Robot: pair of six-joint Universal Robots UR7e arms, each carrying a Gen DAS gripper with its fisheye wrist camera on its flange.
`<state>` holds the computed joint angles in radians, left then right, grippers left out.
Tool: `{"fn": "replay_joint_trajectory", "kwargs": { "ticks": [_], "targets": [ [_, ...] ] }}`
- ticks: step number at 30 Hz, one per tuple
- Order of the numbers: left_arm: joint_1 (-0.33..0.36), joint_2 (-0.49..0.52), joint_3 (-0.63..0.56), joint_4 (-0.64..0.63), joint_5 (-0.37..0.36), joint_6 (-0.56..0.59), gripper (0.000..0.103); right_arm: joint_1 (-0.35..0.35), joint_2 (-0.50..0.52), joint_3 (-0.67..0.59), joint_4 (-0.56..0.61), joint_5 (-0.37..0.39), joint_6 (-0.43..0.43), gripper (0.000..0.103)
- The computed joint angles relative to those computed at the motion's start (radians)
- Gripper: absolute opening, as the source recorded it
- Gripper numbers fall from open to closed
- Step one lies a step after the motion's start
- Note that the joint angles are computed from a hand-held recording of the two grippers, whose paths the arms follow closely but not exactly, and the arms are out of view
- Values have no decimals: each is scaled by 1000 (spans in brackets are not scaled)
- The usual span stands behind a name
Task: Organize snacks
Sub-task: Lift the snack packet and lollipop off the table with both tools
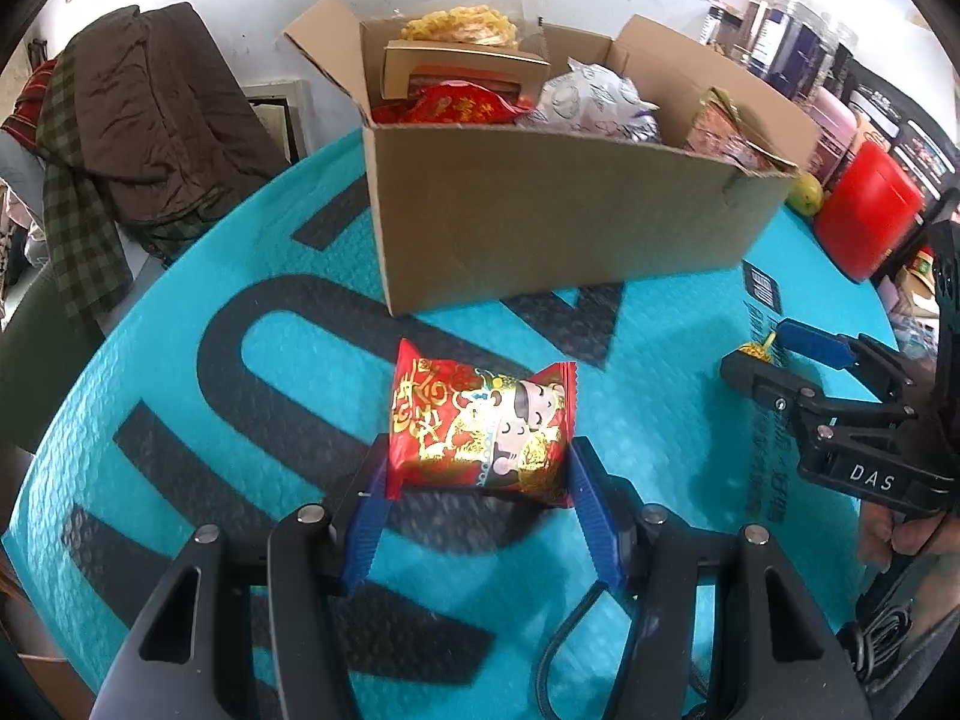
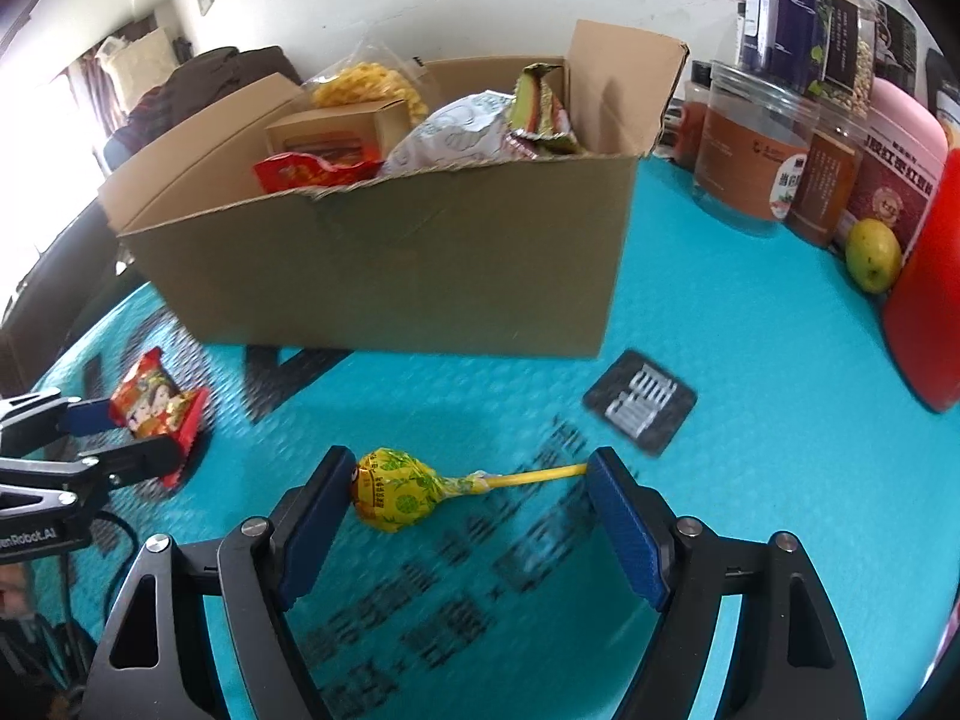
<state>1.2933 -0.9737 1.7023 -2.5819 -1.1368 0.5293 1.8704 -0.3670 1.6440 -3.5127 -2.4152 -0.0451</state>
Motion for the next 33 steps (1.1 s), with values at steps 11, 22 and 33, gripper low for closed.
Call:
{"fn": "replay_joint_trajectory", "kwargs": {
  "ticks": [11,22,33],
  "targets": [
    [-6,-94,101,55,-35,10,56,49,-16,105,-2,-11,112,80],
    [-11,-154,183,72,-31,29,56,83,-17,169,-8,-28,153,80],
    [-9,-153,200,26,-33,42,56,84,19,118,4,-84,84,87]
  ]
}}
